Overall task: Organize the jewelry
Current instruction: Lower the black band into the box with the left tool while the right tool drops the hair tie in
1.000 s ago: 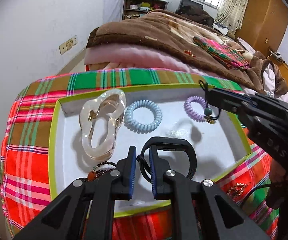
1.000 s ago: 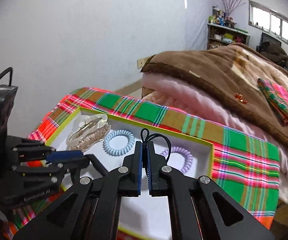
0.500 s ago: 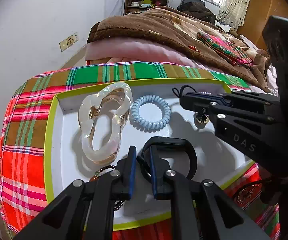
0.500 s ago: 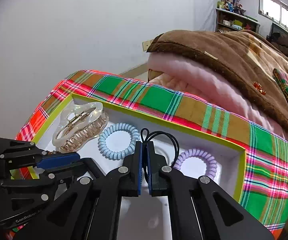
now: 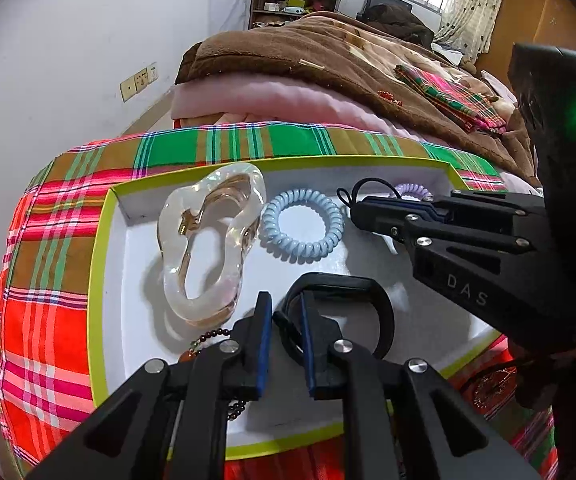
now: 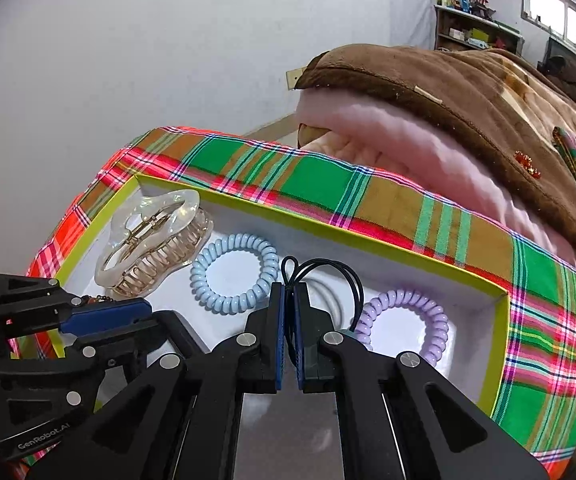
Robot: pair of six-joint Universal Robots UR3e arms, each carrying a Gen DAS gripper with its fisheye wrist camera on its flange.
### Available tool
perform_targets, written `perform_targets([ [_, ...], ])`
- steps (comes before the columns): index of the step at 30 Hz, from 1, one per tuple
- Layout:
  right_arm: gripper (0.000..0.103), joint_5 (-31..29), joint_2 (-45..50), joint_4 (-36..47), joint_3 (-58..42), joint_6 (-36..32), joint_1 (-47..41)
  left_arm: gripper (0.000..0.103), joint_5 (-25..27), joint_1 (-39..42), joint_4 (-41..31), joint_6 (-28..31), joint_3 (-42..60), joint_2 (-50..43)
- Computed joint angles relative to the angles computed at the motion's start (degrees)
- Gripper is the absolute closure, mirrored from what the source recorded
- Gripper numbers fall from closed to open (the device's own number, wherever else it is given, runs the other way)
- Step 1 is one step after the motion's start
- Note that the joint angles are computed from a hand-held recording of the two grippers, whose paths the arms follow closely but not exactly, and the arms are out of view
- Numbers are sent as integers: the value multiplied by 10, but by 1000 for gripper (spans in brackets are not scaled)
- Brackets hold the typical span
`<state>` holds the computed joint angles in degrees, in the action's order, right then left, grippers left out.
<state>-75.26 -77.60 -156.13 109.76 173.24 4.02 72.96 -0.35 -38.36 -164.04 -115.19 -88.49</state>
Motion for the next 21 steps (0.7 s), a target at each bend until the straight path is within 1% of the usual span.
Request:
perform_targets([
  [5,99,0,-1,0,0,3,0,88,-4,3,-4,-1,0,2],
  [8,93,1,-2,1,-1,6,0,83,3,1,-2,-3,-2,3],
  [12,92,-2,-3,-1,-1,7,3,82,-6,5,-8,-2,0,1],
  [16,92,-4,-9,-4,2,10,2,76,-4,3,-8,-5,0,1],
  [18,89,-5,-13,-5,5,12,0,73,-6,2,-9,-4,0,3],
  [21,89,0,-23,-5,11,13,-3,68,-6,1,-9,-6,1,5],
])
